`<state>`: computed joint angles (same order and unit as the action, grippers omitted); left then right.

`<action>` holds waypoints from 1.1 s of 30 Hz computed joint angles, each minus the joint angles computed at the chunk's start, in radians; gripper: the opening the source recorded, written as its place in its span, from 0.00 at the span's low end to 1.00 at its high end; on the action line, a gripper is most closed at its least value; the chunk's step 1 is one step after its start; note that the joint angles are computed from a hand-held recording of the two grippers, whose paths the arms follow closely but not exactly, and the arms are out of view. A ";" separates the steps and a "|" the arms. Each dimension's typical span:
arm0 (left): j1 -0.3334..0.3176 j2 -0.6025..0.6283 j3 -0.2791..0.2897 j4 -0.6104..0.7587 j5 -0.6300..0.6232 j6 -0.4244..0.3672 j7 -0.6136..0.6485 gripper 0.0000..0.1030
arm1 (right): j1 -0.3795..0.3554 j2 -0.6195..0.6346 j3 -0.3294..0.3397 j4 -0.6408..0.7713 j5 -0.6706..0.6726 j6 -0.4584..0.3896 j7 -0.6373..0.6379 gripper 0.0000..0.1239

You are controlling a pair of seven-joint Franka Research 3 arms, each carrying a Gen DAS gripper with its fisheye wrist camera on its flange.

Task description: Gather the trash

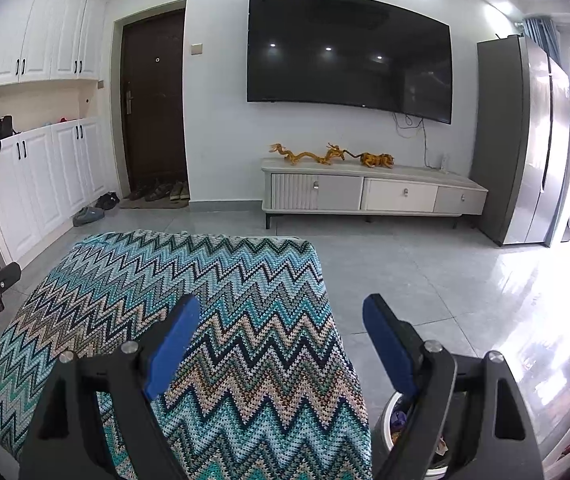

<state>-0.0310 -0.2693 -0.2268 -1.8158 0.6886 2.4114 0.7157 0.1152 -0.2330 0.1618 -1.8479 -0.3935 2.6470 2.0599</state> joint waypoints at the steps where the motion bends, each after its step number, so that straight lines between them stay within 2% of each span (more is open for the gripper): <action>1: 0.003 -0.002 0.001 -0.001 0.004 -0.006 -0.004 1.00 | 0.003 0.007 -0.003 0.005 0.009 -0.001 -0.007 0.67; 7: 0.017 0.008 0.002 0.014 0.026 -0.037 -0.023 1.00 | 0.016 0.056 -0.009 0.044 -0.006 -0.021 -0.005 0.68; 18: -0.007 0.038 -0.003 0.037 0.034 -0.046 -0.011 1.00 | 0.057 0.094 -0.024 0.071 -0.086 -0.022 0.008 0.68; 24: -0.023 0.038 -0.004 0.042 0.032 -0.035 0.002 1.00 | 0.057 0.074 -0.029 0.052 -0.087 -0.005 0.020 0.68; 33: -0.034 0.015 -0.010 0.030 0.013 -0.003 0.028 1.00 | 0.023 0.005 -0.001 -0.005 -0.105 0.027 0.047 0.69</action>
